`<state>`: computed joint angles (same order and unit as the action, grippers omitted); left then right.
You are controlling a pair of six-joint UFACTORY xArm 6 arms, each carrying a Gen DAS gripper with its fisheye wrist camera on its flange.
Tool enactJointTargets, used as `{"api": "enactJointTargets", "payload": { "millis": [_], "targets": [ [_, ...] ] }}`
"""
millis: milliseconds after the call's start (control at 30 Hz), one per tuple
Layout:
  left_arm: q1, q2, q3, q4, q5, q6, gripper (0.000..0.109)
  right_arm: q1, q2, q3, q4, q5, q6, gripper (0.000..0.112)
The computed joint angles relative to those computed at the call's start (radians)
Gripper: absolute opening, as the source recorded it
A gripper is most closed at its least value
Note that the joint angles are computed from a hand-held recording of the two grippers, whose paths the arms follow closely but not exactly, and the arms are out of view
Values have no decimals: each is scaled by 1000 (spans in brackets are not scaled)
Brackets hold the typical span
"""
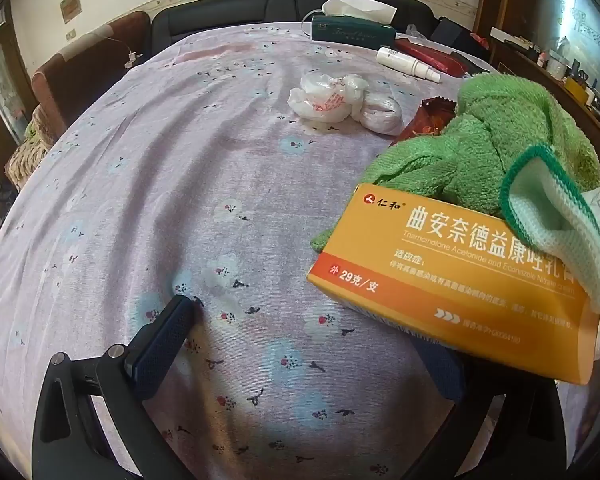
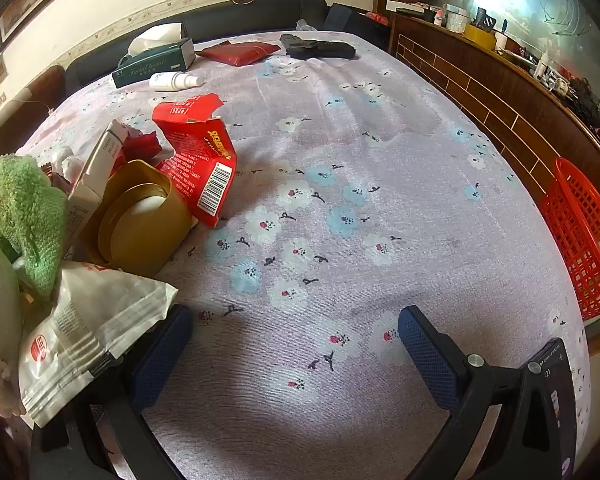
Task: Collect trash
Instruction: 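Move both tools toward the pile of items on the table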
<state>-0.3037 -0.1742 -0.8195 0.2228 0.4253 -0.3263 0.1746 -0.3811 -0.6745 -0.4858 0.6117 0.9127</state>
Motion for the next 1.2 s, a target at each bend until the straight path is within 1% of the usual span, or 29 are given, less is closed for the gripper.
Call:
{"api": "enactJointTargets", "payload": {
  "millis": [67, 100, 133, 167, 233, 267, 333, 367, 400, 433, 467, 500, 533, 600, 667, 700, 733, 800, 833, 867, 900, 967, 1033, 1100, 1200],
  "targets": [
    [1, -7, 3, 2, 3, 4, 103, 0, 0, 0, 0, 0, 0, 103],
    [-6, -30, 2, 6, 34, 6, 103, 0, 0, 0, -1, 0, 1, 103],
    [-6, -54, 20, -21, 22, 32, 103, 1, 0, 0, -1, 0, 1, 103],
    [-5, -85, 50, -43, -8, 39, 103, 1, 0, 0, -2, 1, 1, 103],
    [0, -153, 112, 16, -57, -47, 103, 0, -2, 1, 2, 0, -10, 103],
    [5, -177, 147, 37, -84, -72, 103, -4, -8, 4, 34, -3, -63, 103],
    [9, -255, 214, 110, -119, -148, 103, -14, -22, 3, 177, 16, -237, 103],
    [12, -295, 245, 142, -142, -181, 103, -16, -46, 17, 234, 18, -292, 103],
    [16, -335, 273, 172, -158, -217, 103, -17, -87, 48, 281, 0, -338, 103],
    [19, -377, 300, 207, -173, -257, 103, -12, -153, 95, 287, -2, -348, 103],
    [18, -392, 309, 257, -193, -310, 103, -1, -216, 129, 262, 7, -338, 103],
    [25, -442, 340, 328, -222, -381, 103, 16, -265, 154, 229, 20, -312, 103],
    [33, -475, 359, 431, -234, -479, 103, 32, -349, 199, 191, 24, -285, 103],
    [21, -559, 399, 599, -224, -617, 103, 63, -462, 249, 123, 41, -230, 103],
    [-9, -657, 441, 720, -182, -731, 103, 121, -624, 312, -2, 87, -126, 103],
    [-18, -699, 459, 752, -167, -766, 103, 158, -695, 337, -74, 113, -67, 103],
    [-33, -741, 479, 772, -150, -790, 103, 188, -724, 339, -127, 139, -27, 103],
    [-59, -796, 503, 794, -111, -823, 103, 272, -798, 346, -219, 224, 58, 103],
    [-90, -823, 508, 829, -66, -859, 103, 296, -830, 356, -243, 239, 82, 103],
    [-103, -831, 508, 850, -44, -878, 103, 317, -856, 366, -263, 252, 102, 103],
    [-122, -854, 514, 870, -12, -899, 103, 350, -867, 365, -297, 287, 128, 102],
    [-158, -902, 536, 864, 36, -892, 103, 421, -888, 366, -369, 369, 185, 97],
    [-198, -931, 549, 850, 83, -893, 103, 437, -908, 372, -377, 383, 203, 96],
    [-213, -943, 557, 829, 97, -872, 103, 433, -913, 376, -376, 382, 212, 95],
    [-247, -920, 551, 885, 125, -914, 103, 442, -912, 387, -405, 390, 231, 95]
  ]
}}
